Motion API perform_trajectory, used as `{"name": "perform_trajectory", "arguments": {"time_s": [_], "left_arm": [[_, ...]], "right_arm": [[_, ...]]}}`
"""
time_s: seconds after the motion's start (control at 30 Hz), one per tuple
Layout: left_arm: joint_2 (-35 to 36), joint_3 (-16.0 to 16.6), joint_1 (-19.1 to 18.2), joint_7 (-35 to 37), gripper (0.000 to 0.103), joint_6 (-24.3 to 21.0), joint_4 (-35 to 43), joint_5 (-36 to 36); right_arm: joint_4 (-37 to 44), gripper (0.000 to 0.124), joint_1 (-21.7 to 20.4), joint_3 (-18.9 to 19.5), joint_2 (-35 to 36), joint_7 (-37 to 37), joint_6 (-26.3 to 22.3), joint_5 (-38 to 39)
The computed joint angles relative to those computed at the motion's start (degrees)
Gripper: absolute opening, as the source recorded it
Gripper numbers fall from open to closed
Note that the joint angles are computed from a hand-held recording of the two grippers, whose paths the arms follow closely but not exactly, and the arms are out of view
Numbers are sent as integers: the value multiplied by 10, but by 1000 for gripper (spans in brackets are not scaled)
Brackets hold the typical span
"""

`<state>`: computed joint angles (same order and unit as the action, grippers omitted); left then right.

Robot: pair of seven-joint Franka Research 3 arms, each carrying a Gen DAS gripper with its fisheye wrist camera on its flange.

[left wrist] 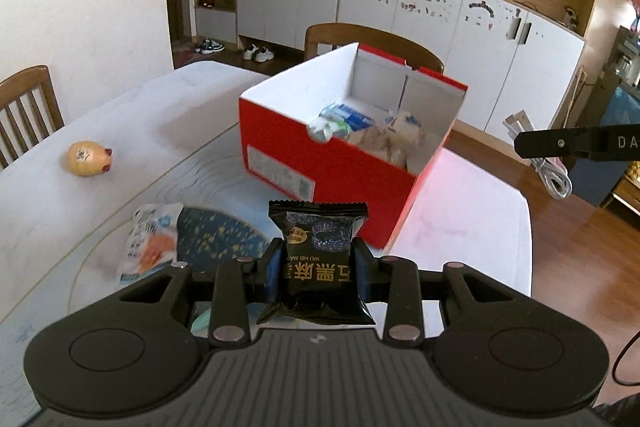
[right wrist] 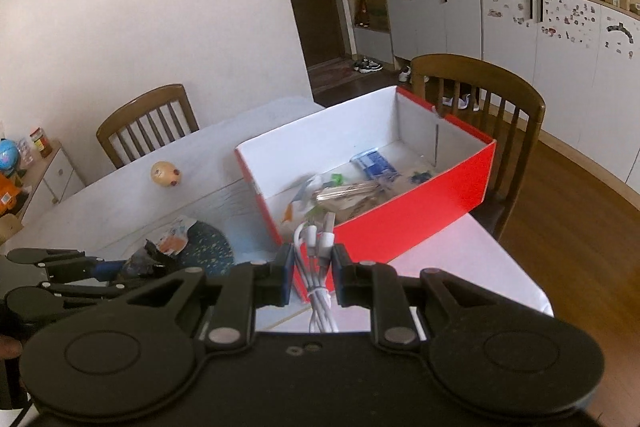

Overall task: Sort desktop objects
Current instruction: 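Lift the black bag and white cable and carry them over the shoebox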

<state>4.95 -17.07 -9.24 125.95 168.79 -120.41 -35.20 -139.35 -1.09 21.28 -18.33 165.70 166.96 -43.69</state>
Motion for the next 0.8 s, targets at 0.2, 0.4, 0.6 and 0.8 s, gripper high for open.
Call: {"name": "perform_trajectory", "arguments": {"time_s": [0.2, 0.4, 0.6, 0.8], "left_arm": [[28, 10, -18, -119, 34, 21, 30, 109], [60, 41, -47, -296, 34, 23, 67, 267], [101, 64, -71, -433, 34, 1, 124, 383], [144, 69, -85, -522, 34, -23, 197, 479]], "right_arm": [[3, 19, -6, -35, 21, -64, 50, 18], [24, 19, 39, -103, 68, -245, 88, 140], [54, 19, 140, -204, 119, -503, 101, 362], [104, 19, 188, -246, 161, -771, 92, 622]]}}
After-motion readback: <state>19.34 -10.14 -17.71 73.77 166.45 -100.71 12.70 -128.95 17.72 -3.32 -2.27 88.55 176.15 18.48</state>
